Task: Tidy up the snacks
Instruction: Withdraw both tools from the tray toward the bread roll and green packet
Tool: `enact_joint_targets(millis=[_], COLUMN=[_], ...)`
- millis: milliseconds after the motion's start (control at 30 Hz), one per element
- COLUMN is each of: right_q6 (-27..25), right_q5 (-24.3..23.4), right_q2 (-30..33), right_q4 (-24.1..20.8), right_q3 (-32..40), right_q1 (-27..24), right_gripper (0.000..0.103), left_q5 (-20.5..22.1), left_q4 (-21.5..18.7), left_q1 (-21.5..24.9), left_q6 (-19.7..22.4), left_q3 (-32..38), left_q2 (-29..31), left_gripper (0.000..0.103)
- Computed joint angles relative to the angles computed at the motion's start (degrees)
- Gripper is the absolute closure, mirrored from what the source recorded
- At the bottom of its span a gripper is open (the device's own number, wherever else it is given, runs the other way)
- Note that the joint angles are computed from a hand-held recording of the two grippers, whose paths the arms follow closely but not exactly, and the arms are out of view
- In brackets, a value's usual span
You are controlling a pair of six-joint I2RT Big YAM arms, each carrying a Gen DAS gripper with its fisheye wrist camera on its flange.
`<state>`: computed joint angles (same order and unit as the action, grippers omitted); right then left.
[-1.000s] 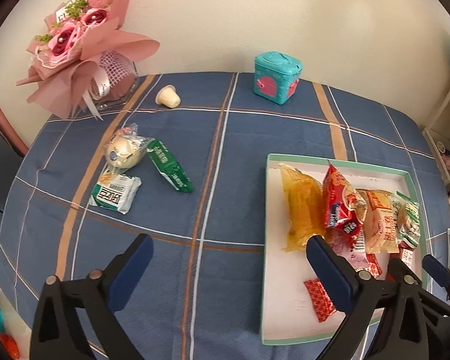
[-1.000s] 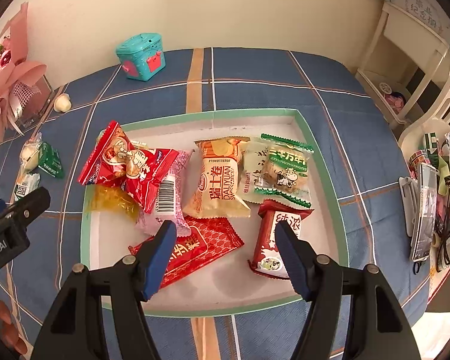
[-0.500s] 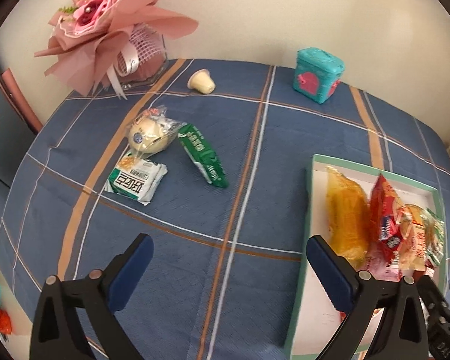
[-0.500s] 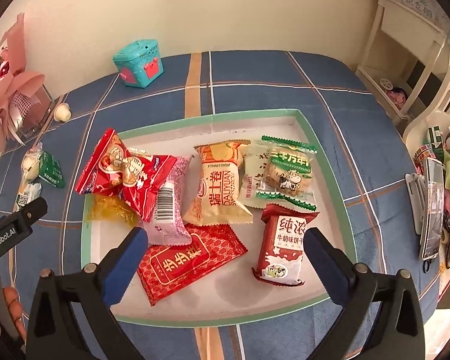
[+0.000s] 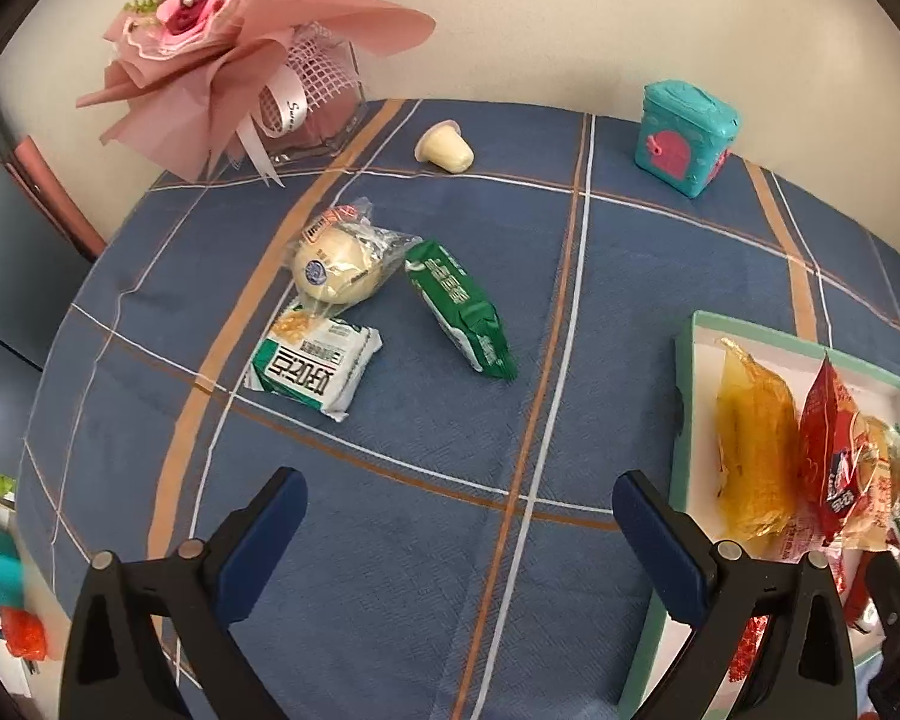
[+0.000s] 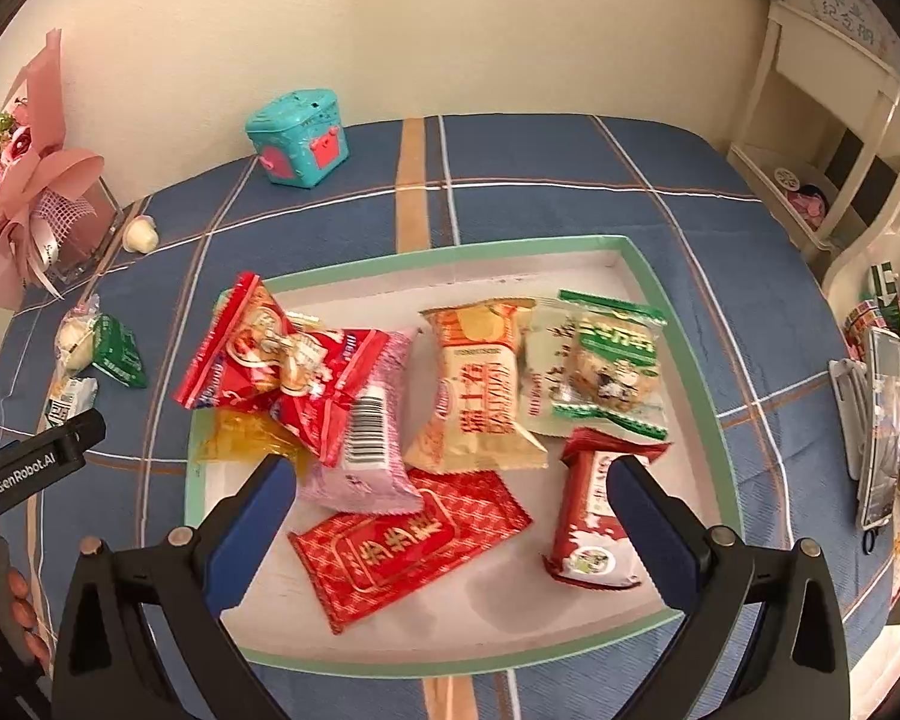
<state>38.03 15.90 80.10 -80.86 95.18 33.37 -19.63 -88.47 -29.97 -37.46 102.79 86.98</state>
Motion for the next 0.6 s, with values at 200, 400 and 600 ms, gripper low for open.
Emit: enact_joint_targets(millis=[200, 400, 600], right_q6=[-1.73, -2.3, -2.95], right_q5=[1.71, 2.18, 2.1], right_q2=[2.19, 3.93, 5.9], right_q4=[-0.8, -0.97, 1.66], right_q3=[2.57, 5.43, 10.02], right_q1=[1.07, 2.04, 3.32], right_gripper=[0.0, 0.0, 0.0], left_q5=[-1.52, -1.19, -0.83], left_q4=[1.08, 6.21, 12.18], left_q1=[2.93, 6.63, 11.47], left_q6=[1.41, 4.13, 6.18], left_q3=[0.7, -1.29, -5.08], left_q2=[-1.01, -3.75, -6.8], left_gripper=[0.0, 0.0, 0.0])
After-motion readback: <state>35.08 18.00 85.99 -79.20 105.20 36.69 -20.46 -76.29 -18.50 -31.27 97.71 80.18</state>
